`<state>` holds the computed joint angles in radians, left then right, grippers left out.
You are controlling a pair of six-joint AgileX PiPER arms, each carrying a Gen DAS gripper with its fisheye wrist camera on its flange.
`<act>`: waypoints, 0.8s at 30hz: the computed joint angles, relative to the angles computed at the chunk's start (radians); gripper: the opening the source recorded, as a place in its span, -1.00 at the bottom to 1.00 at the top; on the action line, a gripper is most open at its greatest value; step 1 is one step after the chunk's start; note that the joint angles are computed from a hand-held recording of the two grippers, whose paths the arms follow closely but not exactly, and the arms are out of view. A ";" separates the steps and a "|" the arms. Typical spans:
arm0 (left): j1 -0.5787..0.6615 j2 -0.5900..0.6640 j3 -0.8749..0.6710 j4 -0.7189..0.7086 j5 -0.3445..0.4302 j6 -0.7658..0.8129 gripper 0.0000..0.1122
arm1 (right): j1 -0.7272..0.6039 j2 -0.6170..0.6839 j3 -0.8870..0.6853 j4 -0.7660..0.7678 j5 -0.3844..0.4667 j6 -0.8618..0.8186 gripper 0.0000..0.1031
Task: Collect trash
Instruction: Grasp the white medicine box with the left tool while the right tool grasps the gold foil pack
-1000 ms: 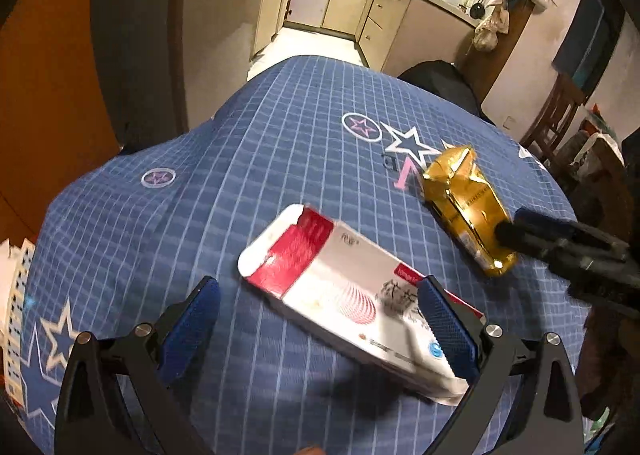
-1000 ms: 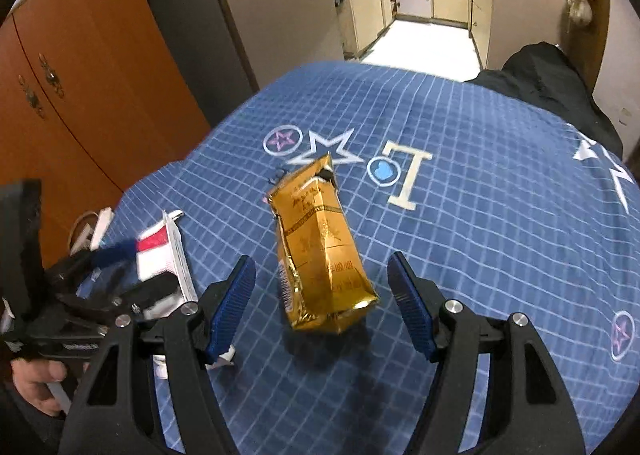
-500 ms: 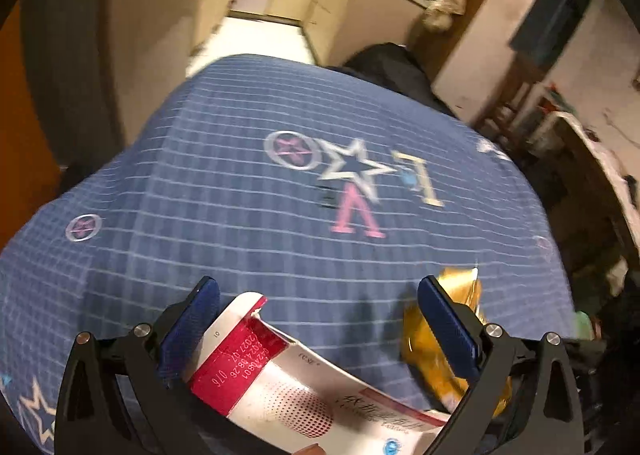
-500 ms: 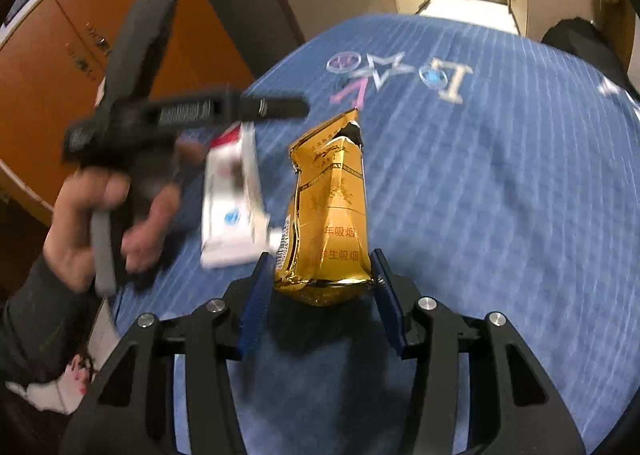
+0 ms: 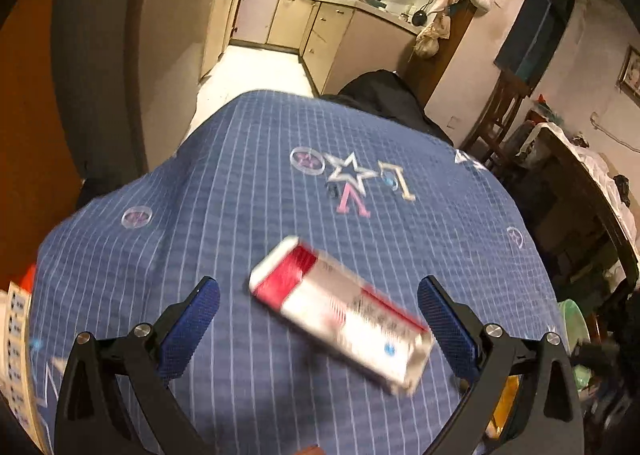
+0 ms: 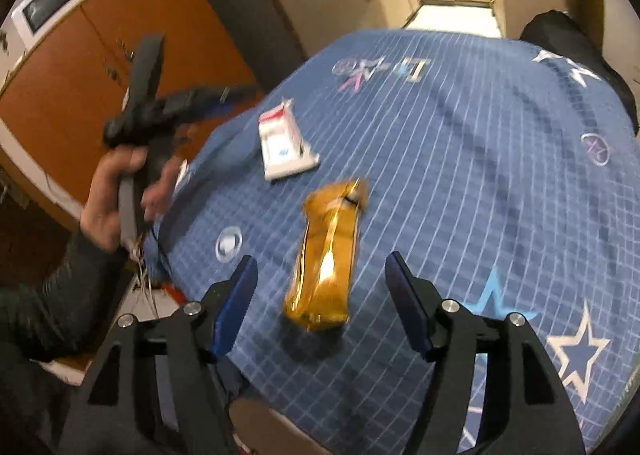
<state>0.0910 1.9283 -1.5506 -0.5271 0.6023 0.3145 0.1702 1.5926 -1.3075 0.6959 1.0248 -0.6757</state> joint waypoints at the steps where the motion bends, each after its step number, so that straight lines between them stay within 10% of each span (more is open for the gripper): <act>1: 0.001 -0.025 0.045 -0.007 -0.011 -0.005 0.74 | 0.006 0.008 -0.011 -0.005 -0.006 0.006 0.28; 10: -0.034 0.028 0.056 0.030 0.035 -0.071 0.74 | 0.165 0.162 -0.093 -0.126 -0.102 0.146 0.28; 19: -0.080 0.385 -0.555 -0.031 0.300 -0.006 0.74 | 0.102 0.086 0.027 -0.023 -0.069 0.053 0.23; 24: -0.145 0.203 -0.295 0.251 0.074 -0.221 0.74 | 0.060 0.046 0.076 -0.005 -0.054 0.015 0.23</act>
<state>-0.0545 2.1314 -1.8458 -0.2757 0.6766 0.0933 0.2302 1.6386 -1.2319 0.6906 0.9705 -0.6607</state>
